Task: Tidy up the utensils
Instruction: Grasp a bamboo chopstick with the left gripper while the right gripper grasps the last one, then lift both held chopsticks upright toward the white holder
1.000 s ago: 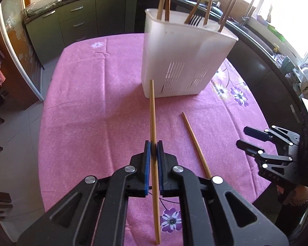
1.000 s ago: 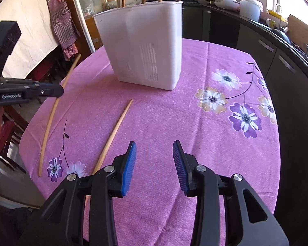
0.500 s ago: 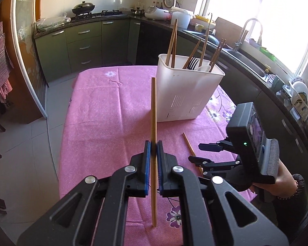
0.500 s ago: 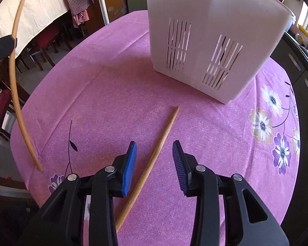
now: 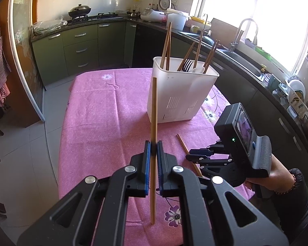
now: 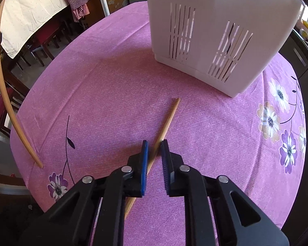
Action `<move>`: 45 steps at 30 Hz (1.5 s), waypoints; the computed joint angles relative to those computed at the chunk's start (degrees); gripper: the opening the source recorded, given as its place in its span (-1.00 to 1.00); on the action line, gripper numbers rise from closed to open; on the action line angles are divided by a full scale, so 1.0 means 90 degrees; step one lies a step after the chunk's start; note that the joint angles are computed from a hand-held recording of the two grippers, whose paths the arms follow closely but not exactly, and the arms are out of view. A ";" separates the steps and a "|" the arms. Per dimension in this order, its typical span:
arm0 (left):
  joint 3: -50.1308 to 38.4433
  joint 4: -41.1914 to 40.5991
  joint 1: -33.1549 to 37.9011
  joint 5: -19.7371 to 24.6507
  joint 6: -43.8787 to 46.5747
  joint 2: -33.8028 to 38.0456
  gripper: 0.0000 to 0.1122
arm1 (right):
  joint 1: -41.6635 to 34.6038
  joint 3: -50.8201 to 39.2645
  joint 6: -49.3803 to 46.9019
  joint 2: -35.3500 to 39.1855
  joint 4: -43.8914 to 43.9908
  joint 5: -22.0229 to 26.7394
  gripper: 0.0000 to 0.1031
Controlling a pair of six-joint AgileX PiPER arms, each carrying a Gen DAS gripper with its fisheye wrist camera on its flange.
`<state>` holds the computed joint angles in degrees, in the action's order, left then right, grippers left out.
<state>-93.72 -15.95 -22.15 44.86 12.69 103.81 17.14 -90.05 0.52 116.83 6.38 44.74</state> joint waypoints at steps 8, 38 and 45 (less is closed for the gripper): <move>0.0003 0.0063 -0.0038 -0.0005 -0.0048 -0.0012 -0.89 | 0.0019 0.0431 0.0277 -0.0338 -0.0204 -0.0513 -0.87; 0.0420 0.0736 -0.0426 -0.0248 -0.0412 -0.0577 -0.89 | -0.0129 0.3785 0.1355 -0.4874 -0.0944 -0.2323 -0.87; 0.0271 0.0833 -0.0473 -0.0161 -0.0502 -0.0491 -0.89 | -0.0168 0.3700 0.1092 -0.4768 -0.0671 -0.2364 -0.87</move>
